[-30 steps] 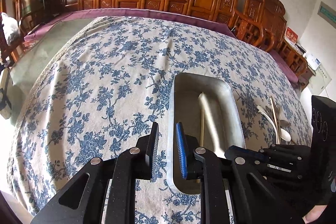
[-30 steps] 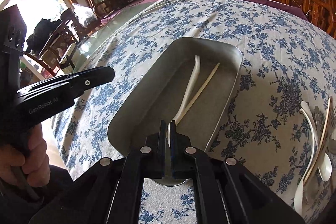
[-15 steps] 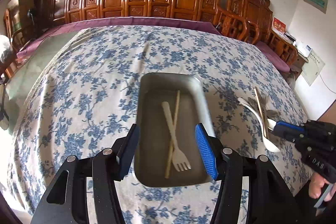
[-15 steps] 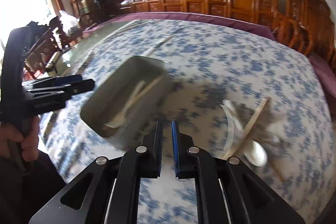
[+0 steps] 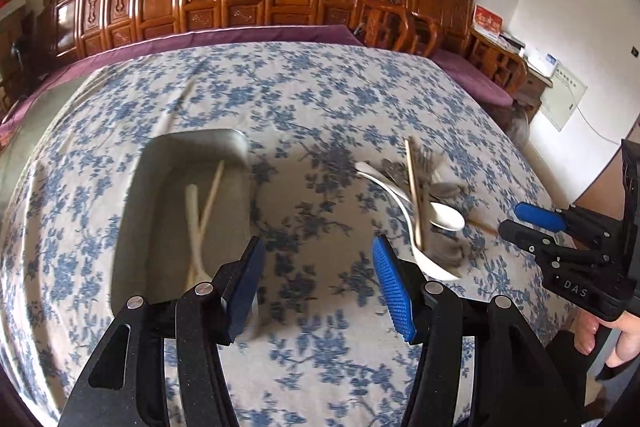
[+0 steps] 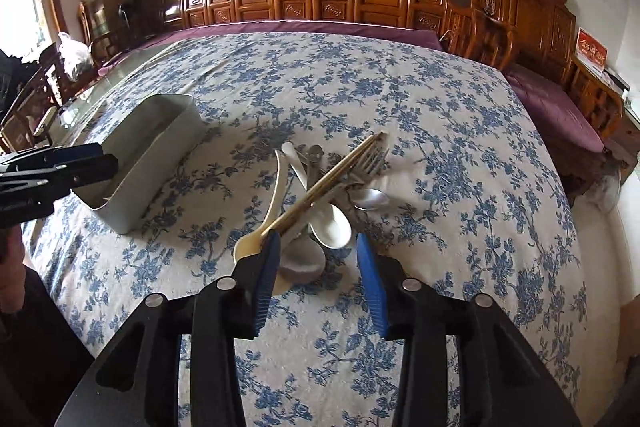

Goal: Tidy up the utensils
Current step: 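Grasp a white plastic spoon from the pile with the left tool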

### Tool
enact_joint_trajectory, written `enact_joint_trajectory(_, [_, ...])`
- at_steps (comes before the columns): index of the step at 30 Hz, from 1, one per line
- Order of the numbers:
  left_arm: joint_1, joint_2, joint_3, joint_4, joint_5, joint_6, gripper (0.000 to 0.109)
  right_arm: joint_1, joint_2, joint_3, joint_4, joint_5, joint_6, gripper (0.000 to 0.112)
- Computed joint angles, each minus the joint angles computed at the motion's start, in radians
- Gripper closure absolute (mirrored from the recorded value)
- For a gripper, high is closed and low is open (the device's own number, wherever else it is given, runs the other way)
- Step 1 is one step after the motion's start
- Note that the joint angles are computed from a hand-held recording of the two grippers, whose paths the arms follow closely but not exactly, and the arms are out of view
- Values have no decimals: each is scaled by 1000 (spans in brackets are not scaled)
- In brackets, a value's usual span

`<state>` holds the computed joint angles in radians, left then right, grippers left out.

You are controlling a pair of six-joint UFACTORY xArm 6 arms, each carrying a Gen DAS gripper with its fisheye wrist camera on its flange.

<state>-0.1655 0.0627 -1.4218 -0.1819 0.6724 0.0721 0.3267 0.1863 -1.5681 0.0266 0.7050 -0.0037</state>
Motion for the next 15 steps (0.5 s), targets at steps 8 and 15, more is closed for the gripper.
enact_joint_trajectory(8, [-61, 102, -81, 0, 59, -61, 55, -23, -13, 49, 29, -33, -26, 67])
enact_joint_trajectory(15, [-107, 192, -136, 122, 60, -114, 55, -27, 8, 40, 18, -25, -57, 67])
